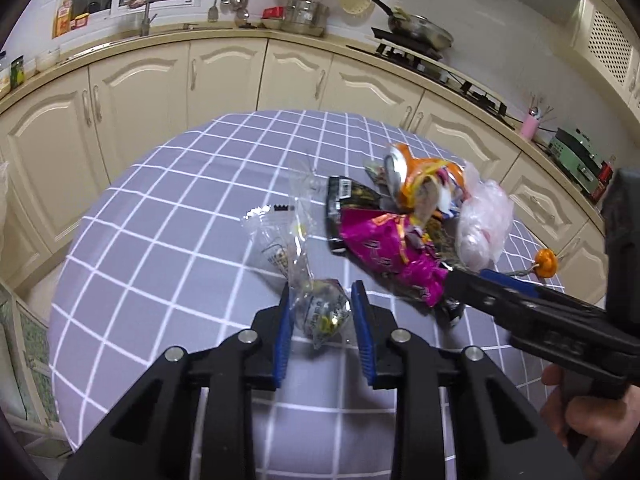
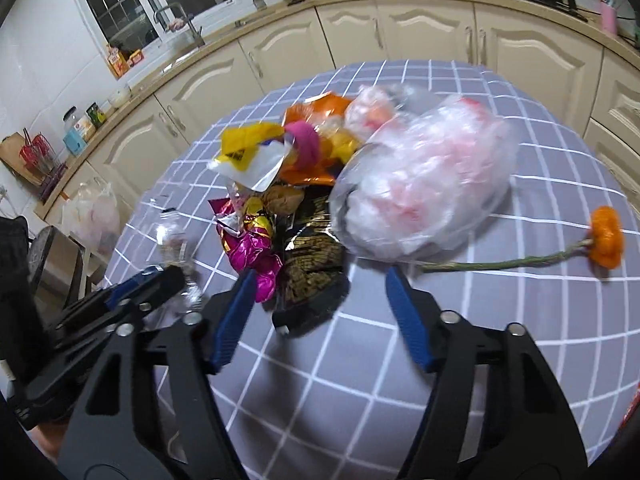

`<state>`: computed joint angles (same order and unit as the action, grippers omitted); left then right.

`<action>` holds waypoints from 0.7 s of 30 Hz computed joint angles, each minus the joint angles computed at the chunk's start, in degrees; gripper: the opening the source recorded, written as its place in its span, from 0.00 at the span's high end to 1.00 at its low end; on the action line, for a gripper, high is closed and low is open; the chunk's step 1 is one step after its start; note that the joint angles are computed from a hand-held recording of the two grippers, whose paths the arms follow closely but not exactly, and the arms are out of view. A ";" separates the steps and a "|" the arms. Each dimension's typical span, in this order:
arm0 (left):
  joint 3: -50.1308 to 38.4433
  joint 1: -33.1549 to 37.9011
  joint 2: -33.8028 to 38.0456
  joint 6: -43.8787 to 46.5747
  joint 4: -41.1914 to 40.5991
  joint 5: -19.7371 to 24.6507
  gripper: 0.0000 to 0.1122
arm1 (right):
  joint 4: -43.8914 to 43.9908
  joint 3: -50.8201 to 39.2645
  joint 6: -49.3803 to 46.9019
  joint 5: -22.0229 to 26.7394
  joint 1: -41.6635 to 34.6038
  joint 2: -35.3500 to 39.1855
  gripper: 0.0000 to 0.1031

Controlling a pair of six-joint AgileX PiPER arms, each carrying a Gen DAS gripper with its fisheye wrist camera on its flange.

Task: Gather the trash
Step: 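Grasp the clear plastic packet with the left tool while the right tool grasps the black snack packet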

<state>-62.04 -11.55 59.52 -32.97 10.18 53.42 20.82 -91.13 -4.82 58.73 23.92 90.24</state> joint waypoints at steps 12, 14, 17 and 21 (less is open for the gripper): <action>0.96 -1.45 -1.93 -1.73 2.34 0.27 0.76 | 2.81 3.87 -4.74 -0.50 -0.95 -3.18 0.73; 0.91 -2.47 -2.11 -2.49 3.15 0.52 0.76 | 5.73 5.52 -6.79 0.51 -2.79 -4.50 0.73; 0.73 -4.46 -1.93 -4.04 4.55 1.07 0.76 | 5.75 6.47 -7.89 1.62 -3.79 -5.48 0.69; 0.49 -6.15 -1.75 -5.77 6.20 1.63 0.76 | 9.09 7.25 -8.62 2.11 -6.06 -6.43 0.59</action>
